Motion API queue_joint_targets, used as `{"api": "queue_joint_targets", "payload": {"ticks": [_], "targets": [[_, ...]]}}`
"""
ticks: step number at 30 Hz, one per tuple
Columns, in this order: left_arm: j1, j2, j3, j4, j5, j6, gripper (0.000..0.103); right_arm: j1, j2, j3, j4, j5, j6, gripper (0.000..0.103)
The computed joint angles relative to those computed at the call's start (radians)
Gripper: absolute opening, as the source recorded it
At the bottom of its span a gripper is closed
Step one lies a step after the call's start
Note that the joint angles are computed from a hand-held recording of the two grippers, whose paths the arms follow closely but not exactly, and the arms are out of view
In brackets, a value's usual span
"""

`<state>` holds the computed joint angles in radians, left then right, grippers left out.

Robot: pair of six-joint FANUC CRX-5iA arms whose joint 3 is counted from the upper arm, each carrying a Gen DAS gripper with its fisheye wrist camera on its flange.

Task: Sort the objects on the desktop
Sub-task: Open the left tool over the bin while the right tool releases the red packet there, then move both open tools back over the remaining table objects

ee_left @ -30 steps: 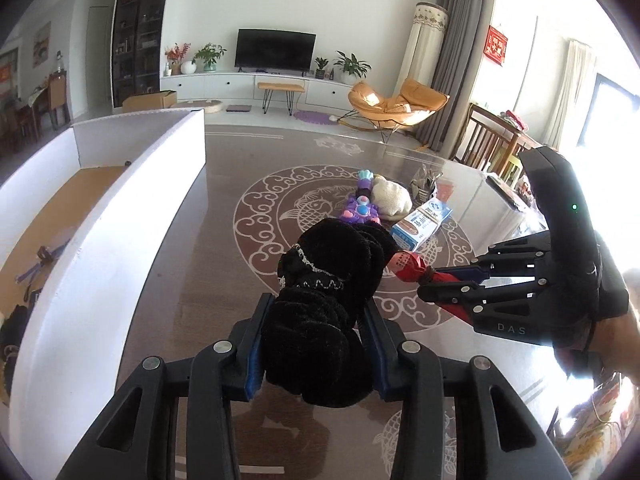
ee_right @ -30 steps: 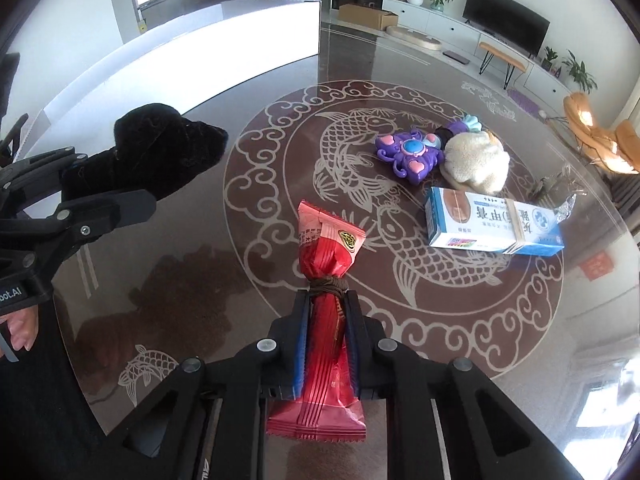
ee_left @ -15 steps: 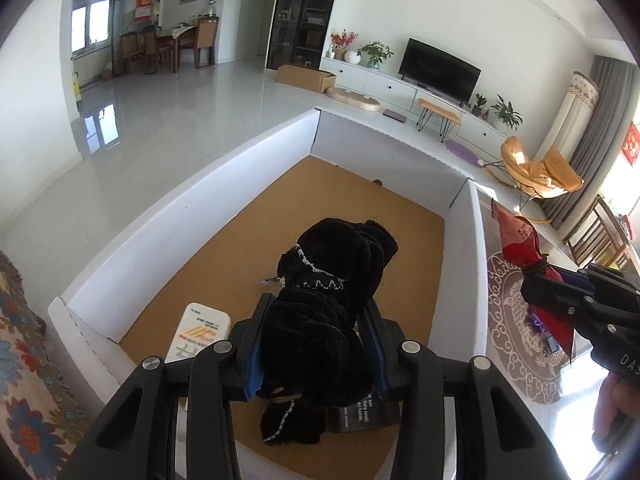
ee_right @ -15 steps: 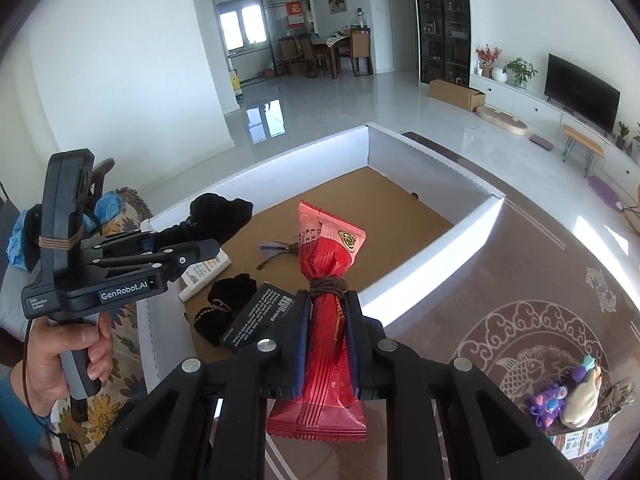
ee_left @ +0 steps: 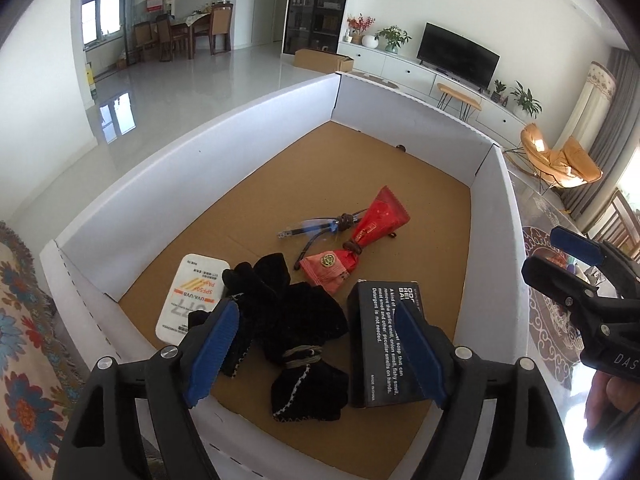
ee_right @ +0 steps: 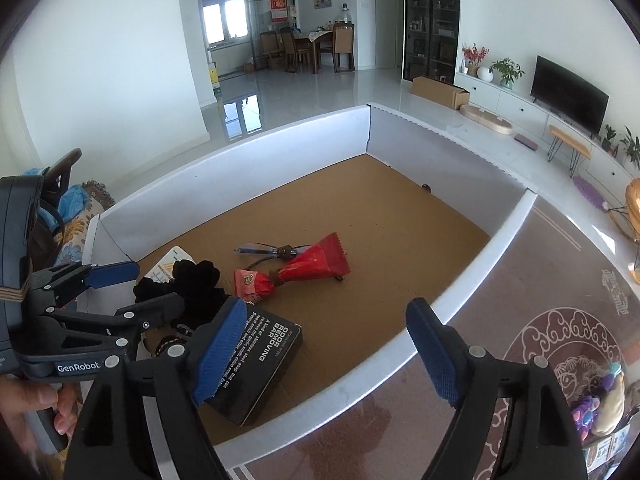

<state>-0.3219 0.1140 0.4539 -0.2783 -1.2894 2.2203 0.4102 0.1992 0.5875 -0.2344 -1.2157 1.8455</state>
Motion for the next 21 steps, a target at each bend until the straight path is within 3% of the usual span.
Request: {"api": "queue_joint_targets", "payload": {"ticks": [5,11,14,21], "targets": [[-0.098,-0.03,-0.016,-0.017,0.096,0.035,0.079,-0.159,-0.144,-0.166,-0.062,0.06,0.111,0.095],[-0.229,0.042,0.073,0.034,0.179,-0.051,0.081,-0.387,-0.261,-0.349,-0.064,0.021,0.219,0.095],[-0.272,0.123,0.139,0.11,0.215,-0.098,0.101,-0.48,-0.278,-0.391,-0.064,-0.031,0.21,0.095],[-0.35,0.355,0.335,0.158,0.147,-0.127,0.101,-0.597,-0.344,-0.501,-0.072,0.027,0.142,0.095]]}}
